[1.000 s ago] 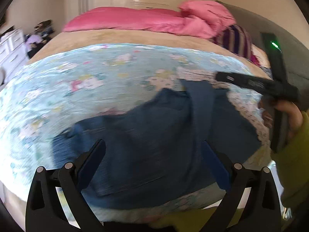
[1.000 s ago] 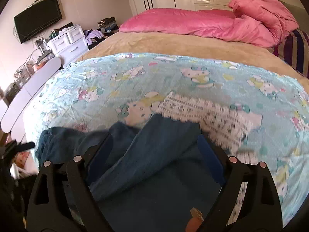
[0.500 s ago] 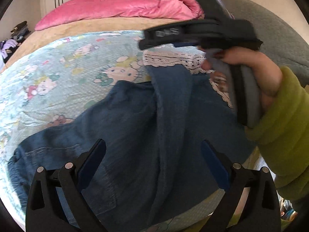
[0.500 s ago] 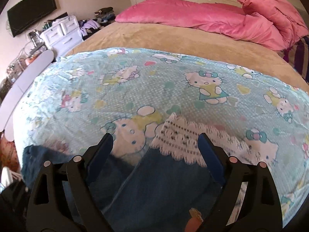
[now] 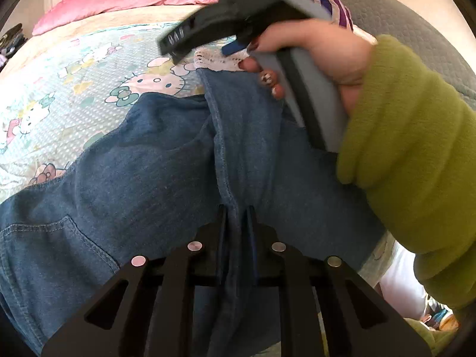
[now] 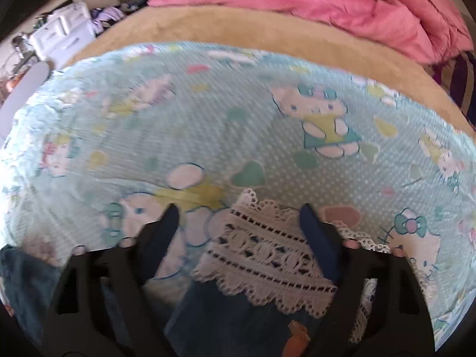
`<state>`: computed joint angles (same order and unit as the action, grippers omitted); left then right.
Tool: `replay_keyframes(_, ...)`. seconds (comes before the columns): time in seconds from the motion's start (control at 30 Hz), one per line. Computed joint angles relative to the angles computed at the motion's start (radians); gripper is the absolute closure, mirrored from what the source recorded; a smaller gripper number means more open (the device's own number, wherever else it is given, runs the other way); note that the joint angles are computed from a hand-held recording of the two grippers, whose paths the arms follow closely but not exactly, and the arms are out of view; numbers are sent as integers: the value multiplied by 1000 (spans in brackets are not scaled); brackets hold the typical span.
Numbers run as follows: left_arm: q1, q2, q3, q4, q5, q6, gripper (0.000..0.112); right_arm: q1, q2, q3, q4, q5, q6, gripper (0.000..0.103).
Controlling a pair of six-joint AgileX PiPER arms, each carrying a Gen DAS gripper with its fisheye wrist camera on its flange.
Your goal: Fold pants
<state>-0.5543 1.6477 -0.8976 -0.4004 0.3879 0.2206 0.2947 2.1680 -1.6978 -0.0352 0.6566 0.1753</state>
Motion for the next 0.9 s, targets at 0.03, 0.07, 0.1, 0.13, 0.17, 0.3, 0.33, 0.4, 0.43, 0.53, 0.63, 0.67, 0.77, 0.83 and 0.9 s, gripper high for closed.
replay_keyframes(0.03,-1,-3,4,-4,-3,5,100,-8,6,3,9,-8,-13,79)
replay_keyframes(0.07,0,-6,8,-10,-7,10,100,-17,-3,26,26,-31,-30,85)
replay_keyframes(0.1,2,-8,10,-17,-8,16,100,-35,-32,72,83,-70,-69,88)
replay_keyframes(0.13,2,-10,15,-29,-12,26,100,-53,-58,110,152,-99,-120,94)
replay_keyframes(0.17,0,-11,21,-34,-18,29,100,-74,-93,155,223,-128,-175,96)
replay_keyframes(0.3,3,-10,27,-52,-30,45,97,-145,-254,335,432,-202,-376,97)
replay_keyframes(0.33,4,-12,27,-45,-31,35,90,-170,-307,387,493,-211,-436,97)
replay_keyframes(0.4,8,-21,30,-9,-33,4,74,-219,-397,472,608,-212,-553,97)
replay_keyframes(0.43,4,-28,34,9,-43,-16,66,-252,-454,523,671,-205,-614,97)
replay_keyframes(0.53,-5,-47,43,40,-63,-38,68,-323,-565,618,740,-184,-689,97)
replay_keyframes(0.63,-15,-69,48,95,-57,-62,109,-419,-684,725,805,-127,-766,97)
replay_keyframes(0.67,-16,-81,50,88,-49,-52,110,-452,-716,759,824,-104,-789,97)
replay_keyframes(0.77,-18,-113,62,59,-36,-2,110,-520,-793,837,825,-42,-806,97)
replay_keyframes(0.83,-21,-150,87,36,-37,30,110,-564,-858,900,813,-3,-818,97)
replay_keyframes(0.9,-21,-179,102,5,-32,69,110,-593,-913,951,806,24,-829,97)
